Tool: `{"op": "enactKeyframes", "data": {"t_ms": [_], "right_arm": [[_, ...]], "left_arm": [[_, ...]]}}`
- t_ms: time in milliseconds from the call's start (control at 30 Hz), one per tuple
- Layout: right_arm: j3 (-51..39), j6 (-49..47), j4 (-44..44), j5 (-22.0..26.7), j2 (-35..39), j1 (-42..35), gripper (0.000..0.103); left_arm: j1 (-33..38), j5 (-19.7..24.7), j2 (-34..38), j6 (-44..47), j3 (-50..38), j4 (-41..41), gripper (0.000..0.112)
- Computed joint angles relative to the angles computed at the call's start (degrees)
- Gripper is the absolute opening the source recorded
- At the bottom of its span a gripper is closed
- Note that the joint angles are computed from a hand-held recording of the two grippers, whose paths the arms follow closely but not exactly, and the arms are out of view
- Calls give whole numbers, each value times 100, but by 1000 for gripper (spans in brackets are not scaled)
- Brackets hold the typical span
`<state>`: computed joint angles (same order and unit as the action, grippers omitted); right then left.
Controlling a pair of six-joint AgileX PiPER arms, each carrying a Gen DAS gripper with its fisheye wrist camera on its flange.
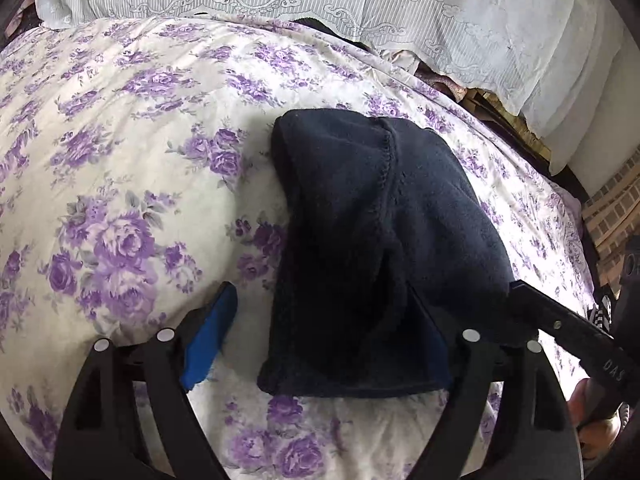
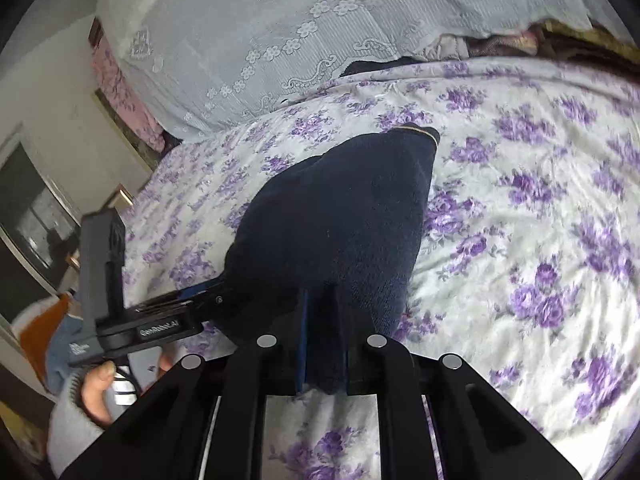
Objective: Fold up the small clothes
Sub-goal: 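Grasp the folded navy cardigan bundle from both sides with both grippers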
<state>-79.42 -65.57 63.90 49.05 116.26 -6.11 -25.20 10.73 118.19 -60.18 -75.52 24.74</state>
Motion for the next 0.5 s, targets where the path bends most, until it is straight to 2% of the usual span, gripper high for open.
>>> {"op": "enactKeyframes", "data": {"t_ms": [33, 67, 100, 167, 233, 367, 500], "right_arm": [[-10, 53, 43, 148, 13, -84, 16], [8, 80, 105, 286, 4, -184, 23], [104, 78, 158, 297, -72, -251, 41], [339, 9, 229, -43, -292, -315, 63], [382, -43, 286, 4, -325, -424, 62], [374, 78, 384, 333, -226, -659, 62], [399, 104, 394, 394, -190, -708, 62]], "left_arm": [[-1, -28, -45, -35, 41, 42, 81], [-1, -85, -92, -56, 95, 76, 80], [-20, -125, -151, -268, 183, 285, 80], [-79, -160, -231, -440, 222, 506, 80], [-142, -232, -309, -573, 274, 722, 80], [-307, -205, -420, -1489, 302, 1789, 80], [-294, -271, -455, -1457, 329, 1745, 80]]}}
